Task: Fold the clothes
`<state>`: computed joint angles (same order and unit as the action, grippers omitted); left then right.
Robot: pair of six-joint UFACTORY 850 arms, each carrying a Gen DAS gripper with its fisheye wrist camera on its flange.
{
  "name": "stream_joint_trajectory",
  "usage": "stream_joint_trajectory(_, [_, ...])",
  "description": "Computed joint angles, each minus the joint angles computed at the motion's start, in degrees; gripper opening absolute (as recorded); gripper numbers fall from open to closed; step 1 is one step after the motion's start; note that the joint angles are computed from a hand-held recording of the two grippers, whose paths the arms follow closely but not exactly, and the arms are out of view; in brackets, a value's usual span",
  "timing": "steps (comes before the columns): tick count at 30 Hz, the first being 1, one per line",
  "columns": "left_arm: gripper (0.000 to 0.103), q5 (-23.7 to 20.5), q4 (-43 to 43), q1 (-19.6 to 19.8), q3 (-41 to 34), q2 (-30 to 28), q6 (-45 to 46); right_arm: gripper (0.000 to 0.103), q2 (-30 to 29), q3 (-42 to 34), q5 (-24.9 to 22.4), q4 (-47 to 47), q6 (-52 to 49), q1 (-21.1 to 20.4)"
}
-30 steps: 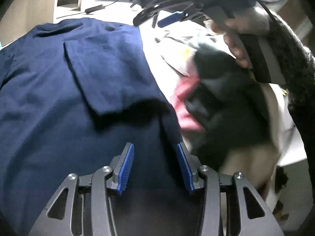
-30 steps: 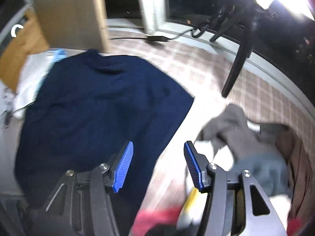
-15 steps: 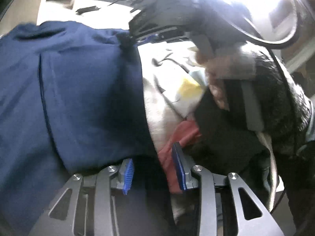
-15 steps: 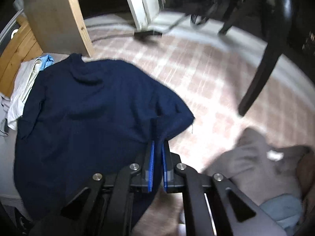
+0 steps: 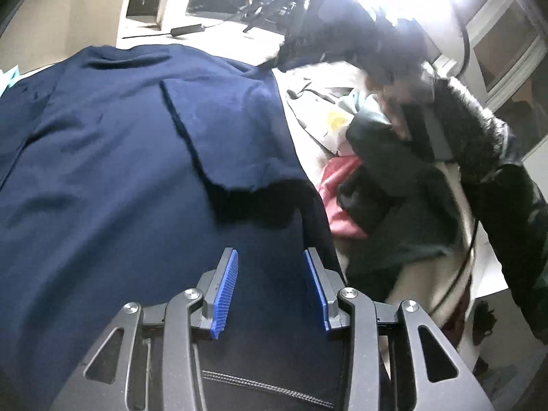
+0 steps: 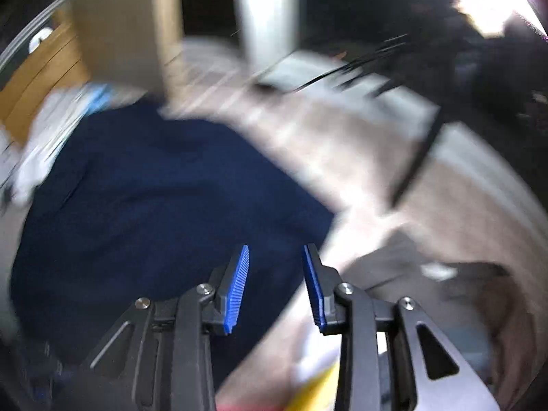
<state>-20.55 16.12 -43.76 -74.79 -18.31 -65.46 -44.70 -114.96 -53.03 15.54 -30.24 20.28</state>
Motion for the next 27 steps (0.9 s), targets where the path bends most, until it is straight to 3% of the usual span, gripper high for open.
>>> stream_joint_trajectory(3, [0.038, -0.2, 2.9, -1.5, 0.6, 0.9, -3.3, 0.032, -0.2, 2.5, -3.3, -7.5, -0.9, 2.0])
stream_joint_trajectory(7, [0.038, -0.7, 5.4, -4.1, 2.5, 3.4, -6.2, 0.031, 2.7, 4.8, 2.8, -17.8, 9.3, 2.2])
stream_joint_trajectory(10, [0.038, -3.1, 8.8, -7.4, 5.3, 7.3, -10.2, 0.031, 8.9, 8.5, 2.9, -8.6, 6.1, -0.2])
stream_joint_trajectory(14, [0.039, -6.0, 10.7, -12.5, 8.6, 11.4, -15.0, 0.031, 24.7, 21.3, 5.6, 4.1, -2.5, -3.7])
stream_joint_trajectory(18, [0.040, -6.2, 11.0, -17.9, 10.5, 13.2, -19.3, 0.032, 38.9, 29.7, 4.0, 14.6, -9.4, -8.3])
stream_joint_trajectory(21, [0.044, -3.9, 11.6, -21.6, 10.1, 12.0, -22.2, 0.033, 47.1, 34.5, 3.8, 15.5, -9.5, -10.8])
stream_joint_trajectory(23, [0.044, -1.2, 12.4, -23.9, 8.7, 9.5, -23.5, 0.039, 51.1, 37.2, 4.1, 14.7, -8.5, -12.1])
stream_joint_trajectory(27, [0.044, -2.3, 13.3, -26.8, 2.3, 2.1, -20.1, 0.041, 56.1, 42.4, 4.1, 11.3, -6.1, -13.0])
